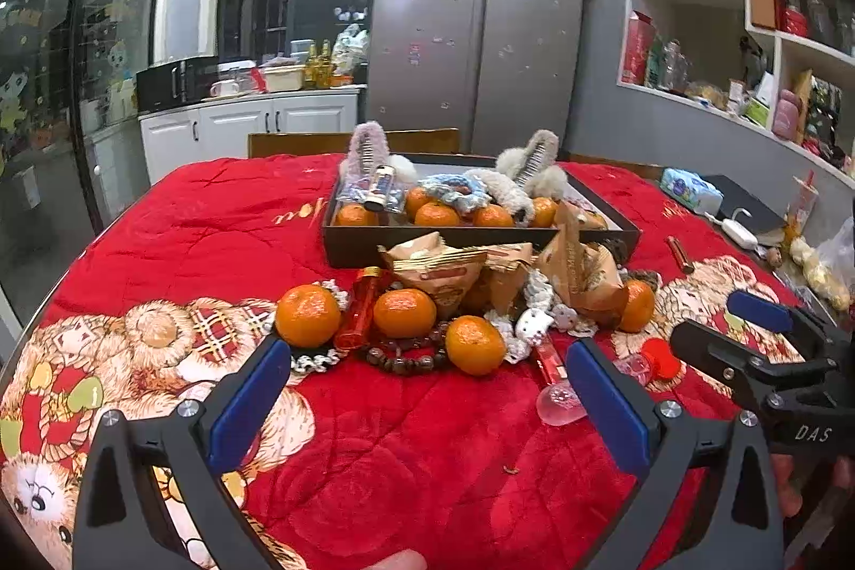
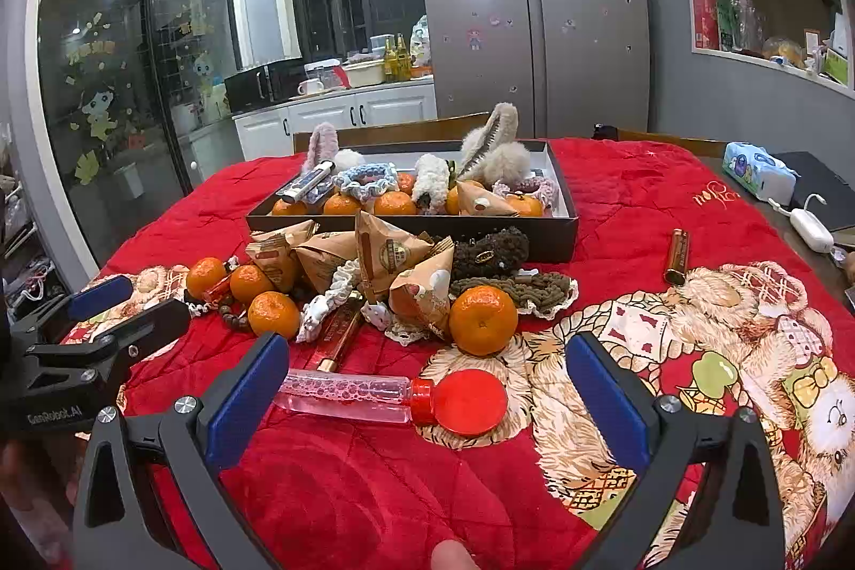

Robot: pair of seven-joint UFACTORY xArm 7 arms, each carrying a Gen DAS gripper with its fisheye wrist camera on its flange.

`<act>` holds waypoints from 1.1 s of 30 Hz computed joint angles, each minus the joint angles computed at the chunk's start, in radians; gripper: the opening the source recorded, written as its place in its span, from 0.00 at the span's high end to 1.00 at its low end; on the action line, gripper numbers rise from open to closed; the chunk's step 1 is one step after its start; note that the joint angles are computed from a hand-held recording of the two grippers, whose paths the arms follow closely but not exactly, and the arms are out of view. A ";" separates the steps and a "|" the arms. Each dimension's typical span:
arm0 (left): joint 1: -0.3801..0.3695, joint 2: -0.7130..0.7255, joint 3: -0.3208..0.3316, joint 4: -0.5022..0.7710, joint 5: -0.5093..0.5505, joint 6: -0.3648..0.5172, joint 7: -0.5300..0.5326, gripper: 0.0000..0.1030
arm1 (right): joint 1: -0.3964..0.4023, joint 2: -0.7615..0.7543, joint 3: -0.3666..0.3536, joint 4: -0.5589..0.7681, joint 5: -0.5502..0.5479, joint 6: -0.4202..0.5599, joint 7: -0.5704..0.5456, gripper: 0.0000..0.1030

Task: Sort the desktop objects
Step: 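Move the left tool toward a loose tangerine on the table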

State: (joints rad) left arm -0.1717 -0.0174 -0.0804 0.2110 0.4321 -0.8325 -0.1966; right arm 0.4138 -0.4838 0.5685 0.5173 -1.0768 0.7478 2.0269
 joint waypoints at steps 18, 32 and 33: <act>0.026 -0.051 0.053 0.016 0.108 0.202 -0.167 0.00 | 0.000 0.017 0.000 0.012 -0.059 -0.027 -0.001 0.00; 0.080 -0.089 0.135 0.096 0.296 0.303 -0.285 0.00 | -0.050 0.025 -0.065 -0.002 -0.086 -0.190 0.030 0.03; 0.080 -0.084 0.135 0.113 0.307 0.312 -0.288 0.00 | -0.055 0.032 -0.066 0.006 -0.077 -0.187 0.015 0.04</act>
